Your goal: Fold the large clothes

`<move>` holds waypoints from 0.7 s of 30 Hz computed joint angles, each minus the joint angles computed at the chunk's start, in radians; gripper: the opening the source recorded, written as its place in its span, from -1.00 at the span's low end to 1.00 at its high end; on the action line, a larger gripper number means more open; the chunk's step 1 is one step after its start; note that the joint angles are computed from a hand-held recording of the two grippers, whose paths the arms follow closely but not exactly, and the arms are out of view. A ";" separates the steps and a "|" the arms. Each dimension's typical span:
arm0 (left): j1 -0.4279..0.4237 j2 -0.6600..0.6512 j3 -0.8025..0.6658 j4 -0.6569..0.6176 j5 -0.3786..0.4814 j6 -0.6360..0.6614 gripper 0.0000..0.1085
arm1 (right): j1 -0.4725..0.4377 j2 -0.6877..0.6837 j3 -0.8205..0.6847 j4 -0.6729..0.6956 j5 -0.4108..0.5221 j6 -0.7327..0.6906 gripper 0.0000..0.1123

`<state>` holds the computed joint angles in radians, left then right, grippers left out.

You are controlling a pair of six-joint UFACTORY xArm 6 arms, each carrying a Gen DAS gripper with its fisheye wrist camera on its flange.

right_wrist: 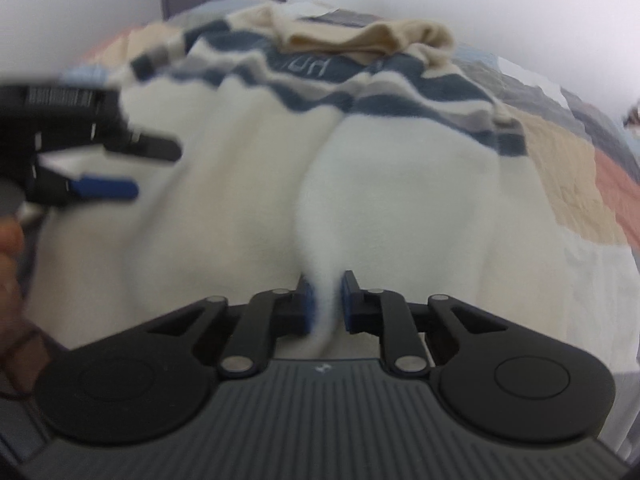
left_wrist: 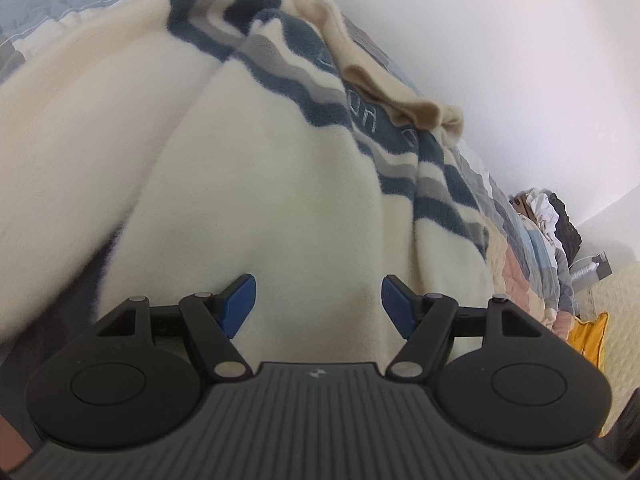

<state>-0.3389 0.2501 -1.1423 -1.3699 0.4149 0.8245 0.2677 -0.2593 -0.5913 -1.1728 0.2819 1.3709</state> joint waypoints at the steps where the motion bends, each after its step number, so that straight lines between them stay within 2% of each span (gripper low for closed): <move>1: 0.000 -0.002 0.002 0.000 -0.001 0.000 0.37 | -0.002 -0.020 0.004 0.018 0.016 -0.015 -0.74; 4: 0.001 -0.005 0.002 -0.001 0.002 -0.006 0.37 | -0.038 -0.102 0.020 0.043 0.048 -0.083 -0.76; 8: 0.000 -0.001 -0.004 0.010 0.000 -0.014 0.37 | -0.169 -0.177 0.004 0.100 0.051 -0.218 -0.76; 11: -0.009 0.003 -0.008 0.022 -0.012 -0.019 0.39 | -0.287 -0.153 -0.081 0.005 0.092 -0.249 -0.76; 14: -0.014 0.006 -0.012 0.037 -0.018 -0.025 0.40 | -0.402 -0.065 -0.204 -0.125 0.146 -0.224 -0.76; 16: -0.014 0.005 -0.012 0.026 -0.023 -0.032 0.40 | -0.490 0.022 -0.296 -0.162 0.124 -0.202 -0.76; 19: -0.004 -0.002 -0.012 -0.018 -0.006 -0.041 0.40 | -0.565 0.177 -0.436 -0.221 0.175 -0.164 -0.76; 21: -0.011 0.000 -0.016 -0.055 -0.039 -0.011 0.40 | -0.608 0.278 -0.516 -0.250 0.183 -0.117 -0.76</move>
<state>-0.3498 0.2498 -1.1584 -1.4248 0.3759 0.8132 -0.3400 0.0183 -1.1074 -1.4232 0.4651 1.2537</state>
